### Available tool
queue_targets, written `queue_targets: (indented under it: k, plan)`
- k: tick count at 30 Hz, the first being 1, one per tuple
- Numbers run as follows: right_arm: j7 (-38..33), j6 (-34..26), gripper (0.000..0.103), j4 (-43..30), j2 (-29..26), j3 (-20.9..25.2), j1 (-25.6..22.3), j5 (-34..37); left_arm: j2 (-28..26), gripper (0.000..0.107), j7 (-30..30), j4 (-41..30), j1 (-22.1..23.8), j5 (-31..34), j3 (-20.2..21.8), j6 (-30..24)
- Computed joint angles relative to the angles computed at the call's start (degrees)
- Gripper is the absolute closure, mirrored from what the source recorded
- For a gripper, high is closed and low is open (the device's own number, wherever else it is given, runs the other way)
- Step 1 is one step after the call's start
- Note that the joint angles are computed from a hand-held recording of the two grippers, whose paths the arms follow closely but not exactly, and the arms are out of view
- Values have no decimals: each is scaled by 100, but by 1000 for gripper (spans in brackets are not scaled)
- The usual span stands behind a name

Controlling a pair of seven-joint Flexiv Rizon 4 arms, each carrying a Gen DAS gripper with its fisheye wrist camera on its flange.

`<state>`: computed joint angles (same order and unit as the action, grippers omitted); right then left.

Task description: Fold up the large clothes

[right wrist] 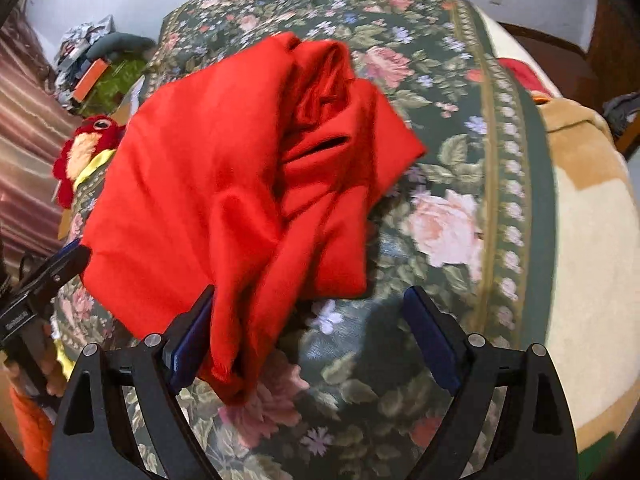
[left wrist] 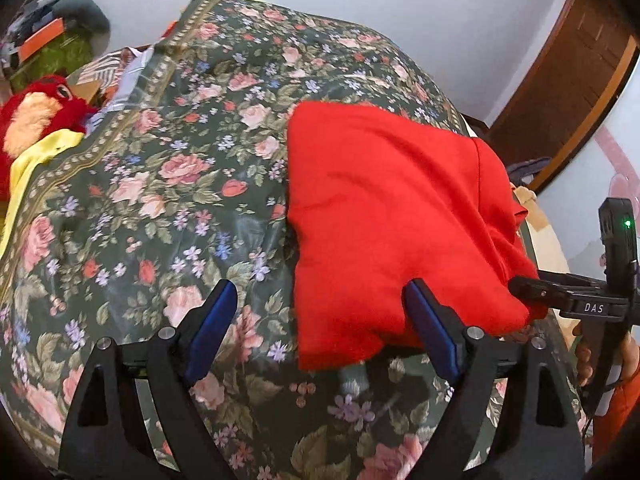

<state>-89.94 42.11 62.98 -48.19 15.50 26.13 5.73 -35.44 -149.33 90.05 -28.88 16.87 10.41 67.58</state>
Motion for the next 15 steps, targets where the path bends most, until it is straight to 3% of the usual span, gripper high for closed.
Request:
queue_targets:
  k: [3,8,12,15]
  plan:
    - [-44,119,14,102,74,-16,-9,-13,124,21,53,71,-27,45,-5,-110]
    - [-111,394,14,159,160,-69,14,-153,338,21,-185,-97,-227,570,224,-777]
    - [-185,615,14,-14,99,-39,28,-190,461,21,-412,-73,22,784,122,-651]
    - [-203,679,14,-307,-58,19,23,-138,404,21,-192,-123,326,644,-104,-492]
